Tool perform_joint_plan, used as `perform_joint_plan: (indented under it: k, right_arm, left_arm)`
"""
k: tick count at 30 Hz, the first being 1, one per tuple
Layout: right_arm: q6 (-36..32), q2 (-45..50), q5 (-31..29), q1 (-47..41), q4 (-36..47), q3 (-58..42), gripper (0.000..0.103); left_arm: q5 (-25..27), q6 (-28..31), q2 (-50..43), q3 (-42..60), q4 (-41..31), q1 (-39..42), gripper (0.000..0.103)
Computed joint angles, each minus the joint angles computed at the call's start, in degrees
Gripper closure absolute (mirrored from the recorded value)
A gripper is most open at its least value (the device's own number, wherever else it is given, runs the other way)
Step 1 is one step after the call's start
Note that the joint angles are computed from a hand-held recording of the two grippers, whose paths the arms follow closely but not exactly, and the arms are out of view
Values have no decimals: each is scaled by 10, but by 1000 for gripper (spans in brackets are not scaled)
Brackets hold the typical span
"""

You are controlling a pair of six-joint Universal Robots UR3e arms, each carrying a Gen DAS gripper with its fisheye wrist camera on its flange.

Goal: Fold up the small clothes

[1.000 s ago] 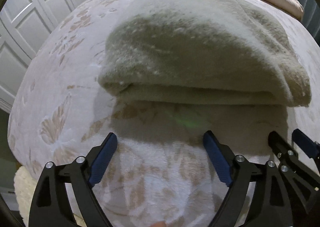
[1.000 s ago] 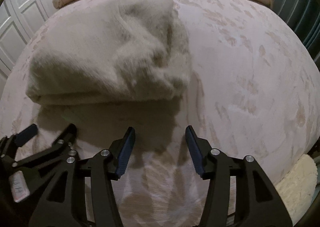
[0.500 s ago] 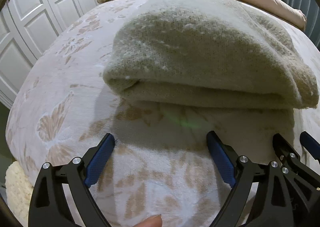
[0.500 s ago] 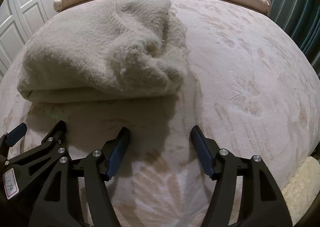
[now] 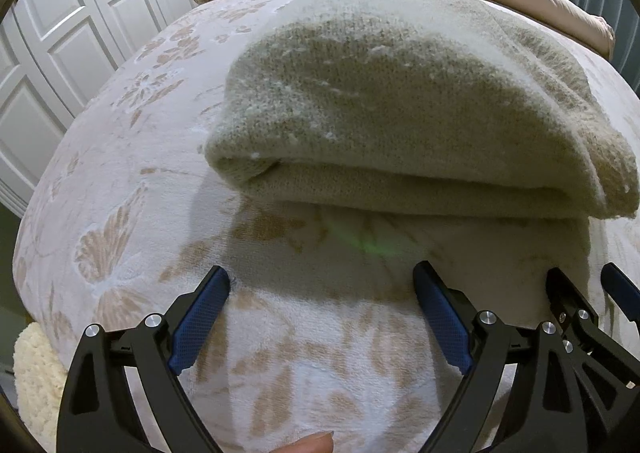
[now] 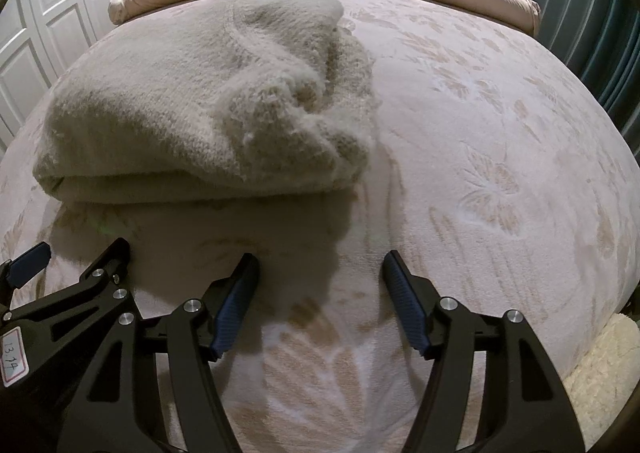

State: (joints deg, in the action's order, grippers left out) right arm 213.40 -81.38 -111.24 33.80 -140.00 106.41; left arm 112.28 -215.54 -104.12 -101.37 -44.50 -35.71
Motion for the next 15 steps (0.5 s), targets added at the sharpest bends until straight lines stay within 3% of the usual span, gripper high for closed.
perform_joint_plan:
  k: [15]
  right_arm:
    - [-1,-2,-2,1,-5,6,40]
  left_arm:
    - [2,-8,-7,9,-10,-3,12]
